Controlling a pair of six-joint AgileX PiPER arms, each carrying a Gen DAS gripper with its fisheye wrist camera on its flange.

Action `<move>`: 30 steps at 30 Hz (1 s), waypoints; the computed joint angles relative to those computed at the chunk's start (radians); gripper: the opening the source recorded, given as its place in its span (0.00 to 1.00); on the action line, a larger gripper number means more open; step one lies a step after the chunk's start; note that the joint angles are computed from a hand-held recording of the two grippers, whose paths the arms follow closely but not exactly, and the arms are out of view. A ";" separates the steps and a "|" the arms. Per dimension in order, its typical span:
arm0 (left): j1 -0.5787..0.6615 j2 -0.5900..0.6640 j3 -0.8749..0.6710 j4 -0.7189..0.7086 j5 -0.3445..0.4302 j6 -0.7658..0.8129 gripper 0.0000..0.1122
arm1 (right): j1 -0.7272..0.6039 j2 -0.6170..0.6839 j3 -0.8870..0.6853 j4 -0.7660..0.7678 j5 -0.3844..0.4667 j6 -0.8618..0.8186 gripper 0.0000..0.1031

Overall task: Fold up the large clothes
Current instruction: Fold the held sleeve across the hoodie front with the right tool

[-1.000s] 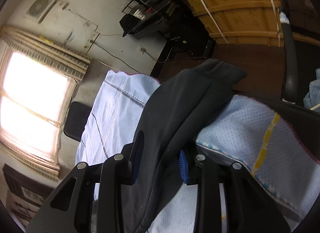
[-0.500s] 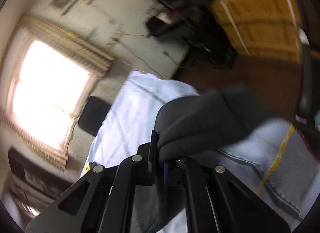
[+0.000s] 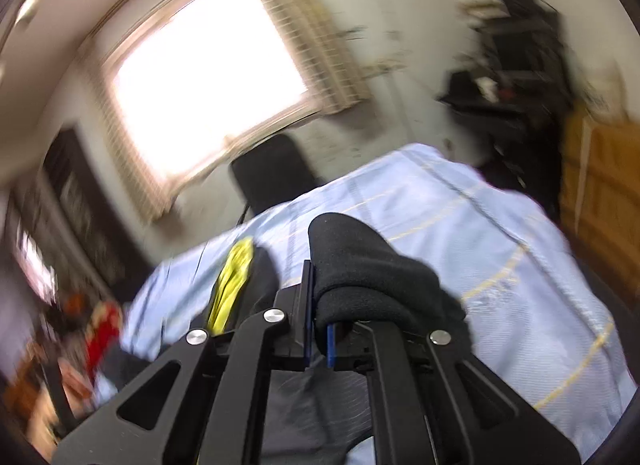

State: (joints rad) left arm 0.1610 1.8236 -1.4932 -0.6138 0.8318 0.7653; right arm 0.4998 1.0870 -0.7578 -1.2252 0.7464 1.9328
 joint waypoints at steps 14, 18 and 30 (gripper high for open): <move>-0.020 -0.017 0.038 -0.005 0.006 0.057 0.89 | 0.158 0.549 -0.349 0.564 -0.088 -0.826 0.53; -0.032 -0.034 0.068 -0.008 -0.009 0.086 0.89 | 0.104 0.364 -0.254 0.703 -0.206 -0.942 0.72; -0.301 -0.291 0.302 0.039 -0.048 0.158 0.89 | -0.278 0.051 -0.011 1.640 -0.484 -1.646 0.73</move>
